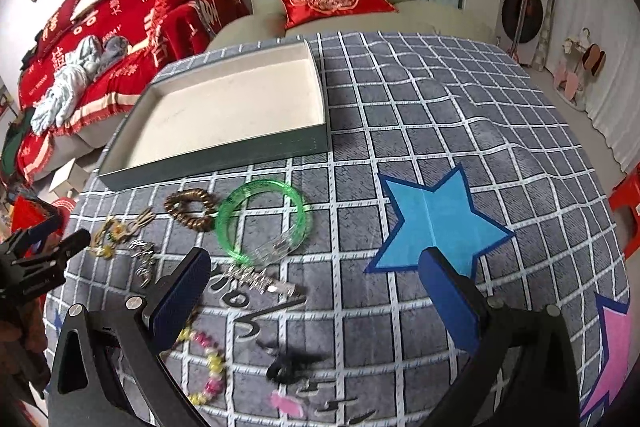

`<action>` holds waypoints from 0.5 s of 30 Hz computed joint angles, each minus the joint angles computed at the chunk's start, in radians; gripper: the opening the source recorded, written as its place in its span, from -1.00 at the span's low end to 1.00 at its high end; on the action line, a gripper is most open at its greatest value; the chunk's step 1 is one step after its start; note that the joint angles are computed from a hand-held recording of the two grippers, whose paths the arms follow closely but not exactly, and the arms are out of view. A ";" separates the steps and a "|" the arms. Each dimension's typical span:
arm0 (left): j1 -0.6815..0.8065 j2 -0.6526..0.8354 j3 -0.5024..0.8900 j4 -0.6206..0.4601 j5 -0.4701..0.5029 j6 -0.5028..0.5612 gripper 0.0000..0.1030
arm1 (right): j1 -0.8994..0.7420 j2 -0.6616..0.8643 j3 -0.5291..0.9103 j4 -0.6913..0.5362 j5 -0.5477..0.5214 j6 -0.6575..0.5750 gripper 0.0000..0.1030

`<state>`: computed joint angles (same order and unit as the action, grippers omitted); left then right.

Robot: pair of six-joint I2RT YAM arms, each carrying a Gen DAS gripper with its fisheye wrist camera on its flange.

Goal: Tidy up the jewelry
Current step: 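Grasp the yellow cord bracelet with the left tool while the right tool grasps the green bangle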

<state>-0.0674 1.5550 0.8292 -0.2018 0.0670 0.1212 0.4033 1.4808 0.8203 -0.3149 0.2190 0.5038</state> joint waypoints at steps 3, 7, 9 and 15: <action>0.006 0.043 0.024 -0.012 0.013 0.005 0.84 | -0.033 0.070 0.050 -0.009 -0.028 -0.018 1.00; 0.005 0.081 0.044 -0.014 0.019 0.017 0.83 | -0.065 0.171 0.122 -0.012 -0.065 -0.030 1.00; 0.005 0.100 0.055 -0.020 0.022 0.024 0.83 | -0.071 0.219 0.156 -0.017 -0.076 -0.032 0.99; 0.021 0.154 0.095 -0.044 0.060 0.008 0.67 | -0.062 0.338 0.249 -0.054 -0.075 -0.059 0.81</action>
<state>-0.0463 1.7088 0.9237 -0.2455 0.1269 0.1294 0.3412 1.8191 1.0692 -0.3694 0.1445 0.4449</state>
